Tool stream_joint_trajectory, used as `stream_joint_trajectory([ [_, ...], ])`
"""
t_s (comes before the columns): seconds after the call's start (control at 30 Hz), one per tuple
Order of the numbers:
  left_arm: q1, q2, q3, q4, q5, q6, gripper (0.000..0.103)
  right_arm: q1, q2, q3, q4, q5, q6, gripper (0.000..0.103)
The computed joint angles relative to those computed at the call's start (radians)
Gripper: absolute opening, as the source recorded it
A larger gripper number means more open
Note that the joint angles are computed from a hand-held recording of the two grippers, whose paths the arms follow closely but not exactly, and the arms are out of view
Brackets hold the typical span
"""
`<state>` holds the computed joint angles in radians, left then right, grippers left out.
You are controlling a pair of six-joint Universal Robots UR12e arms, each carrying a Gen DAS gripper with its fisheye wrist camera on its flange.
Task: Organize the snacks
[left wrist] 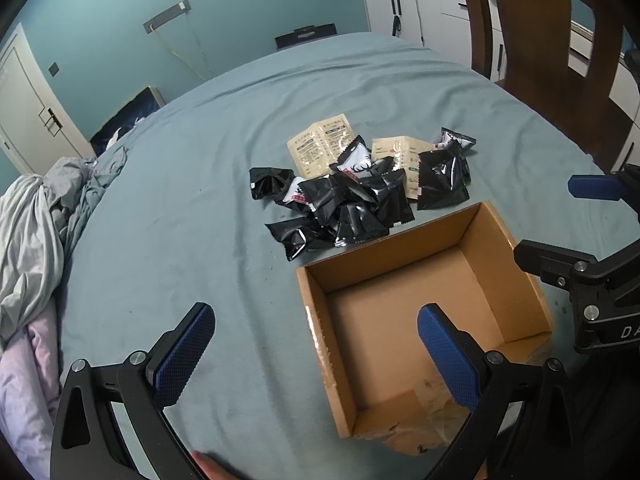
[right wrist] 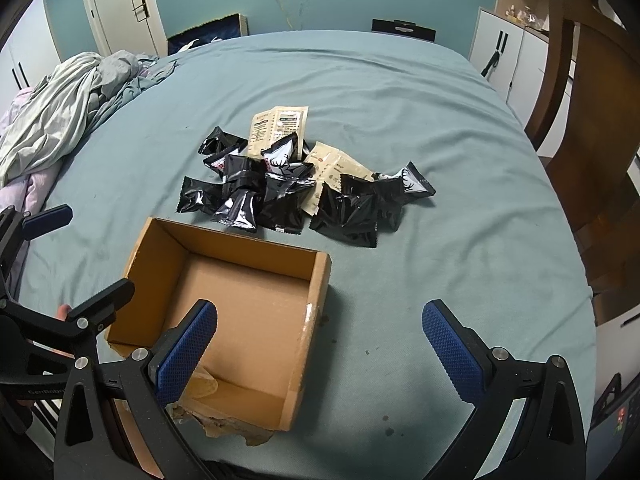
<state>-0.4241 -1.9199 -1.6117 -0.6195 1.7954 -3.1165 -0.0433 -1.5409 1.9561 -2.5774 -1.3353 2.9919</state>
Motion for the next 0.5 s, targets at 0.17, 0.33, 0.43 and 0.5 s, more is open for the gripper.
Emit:
stream_joint_trajectory([
  [0.17, 0.001, -0.001, 0.005, -0.006, -0.008, -0.005, 0.103, -0.001, 0.01, -0.01, 0.001, -0.007, 0.016, 0.103],
  [0.33, -0.001, 0.0, 0.003, 0.007, 0.001, -0.006, 0.103, -0.002, 0.028, -0.023, -0.024, -0.018, 0.055, 0.103],
  [0.43, -0.004, -0.002, 0.005, 0.014, 0.012, -0.001, 0.103, -0.003, 0.044, -0.038, -0.013, -0.022, 0.07, 0.103],
  [0.5, -0.004, -0.005, 0.007, 0.013, 0.01, -0.002, 0.103, -0.011, 0.056, -0.052, 0.003, -0.012, 0.087, 0.103],
])
